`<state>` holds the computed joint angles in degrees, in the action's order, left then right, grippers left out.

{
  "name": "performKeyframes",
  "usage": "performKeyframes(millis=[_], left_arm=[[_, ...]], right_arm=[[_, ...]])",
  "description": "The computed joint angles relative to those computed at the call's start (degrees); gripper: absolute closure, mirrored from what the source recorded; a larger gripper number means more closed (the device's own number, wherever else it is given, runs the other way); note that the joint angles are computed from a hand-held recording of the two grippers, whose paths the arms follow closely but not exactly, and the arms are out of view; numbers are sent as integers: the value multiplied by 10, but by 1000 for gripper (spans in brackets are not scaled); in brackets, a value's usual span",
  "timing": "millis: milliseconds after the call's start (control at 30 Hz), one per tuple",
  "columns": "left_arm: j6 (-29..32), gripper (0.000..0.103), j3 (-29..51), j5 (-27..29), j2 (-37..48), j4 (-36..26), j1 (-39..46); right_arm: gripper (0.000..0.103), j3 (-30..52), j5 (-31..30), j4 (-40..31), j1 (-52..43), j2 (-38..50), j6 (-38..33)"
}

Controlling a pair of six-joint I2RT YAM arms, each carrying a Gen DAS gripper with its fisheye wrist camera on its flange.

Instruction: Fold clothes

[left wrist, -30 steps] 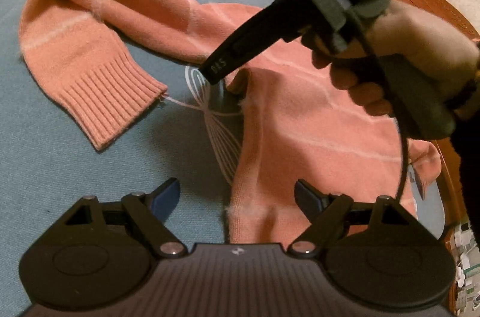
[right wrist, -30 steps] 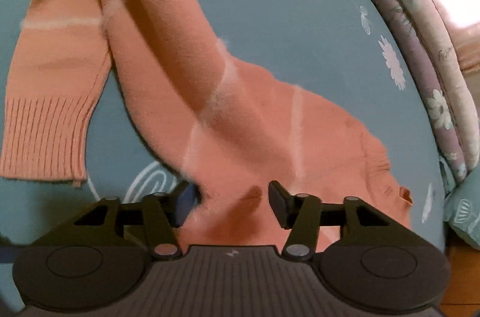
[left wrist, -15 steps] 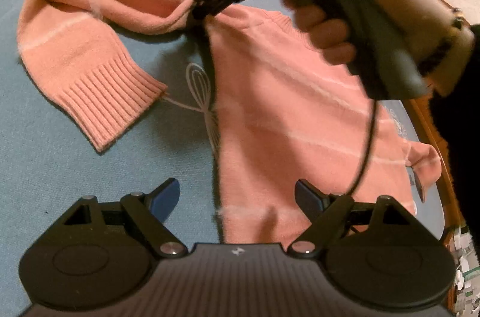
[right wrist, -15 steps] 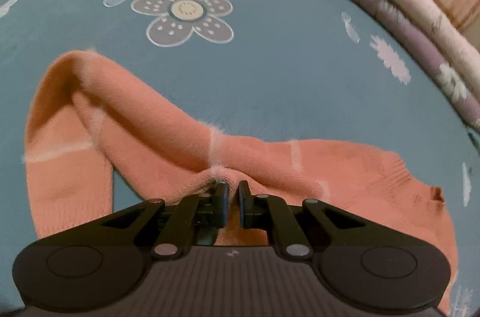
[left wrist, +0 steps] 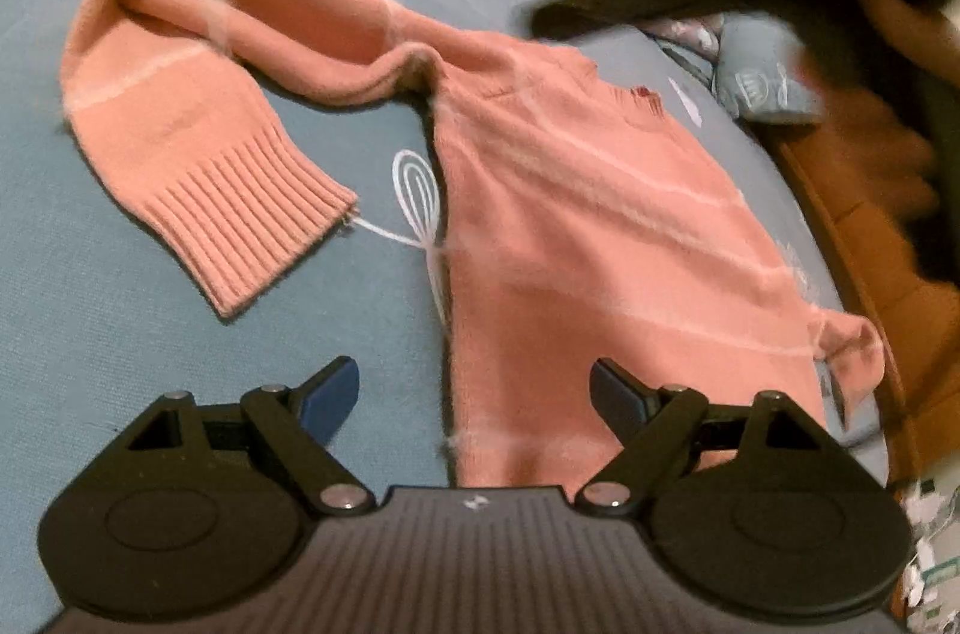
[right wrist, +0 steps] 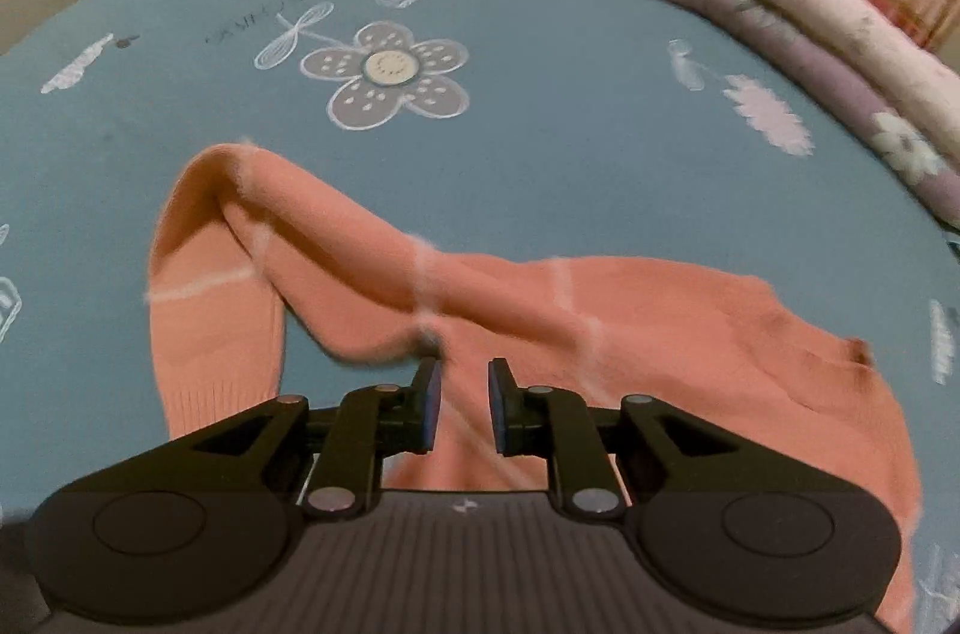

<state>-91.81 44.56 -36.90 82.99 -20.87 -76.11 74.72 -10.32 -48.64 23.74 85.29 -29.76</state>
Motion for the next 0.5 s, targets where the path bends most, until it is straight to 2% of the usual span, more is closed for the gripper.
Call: performKeyframes(millis=[67,133,200,267,400,500], left_arm=[[-1,19,5,-9,-10,-9,-7],[22,19,22,-16,-1,-1,-12],[69,19,27,-8,12,46,-2],[116,19,34,11,31,97,14],[165,19,73,67,82,150,29],[189,19,80,132,110,223,40]], right_arm=[[73,11,-13,-40,-52,-35,-25],[71,31,-51,-88,-127,-61,-55],[71,62,-92,-146,-212,-68,-95],[70,95,-127,-196,-302,-68,-142],[51,168,-205,-297,-473,-32,-247],[50,179,-235,-375,-568,20,-332]])
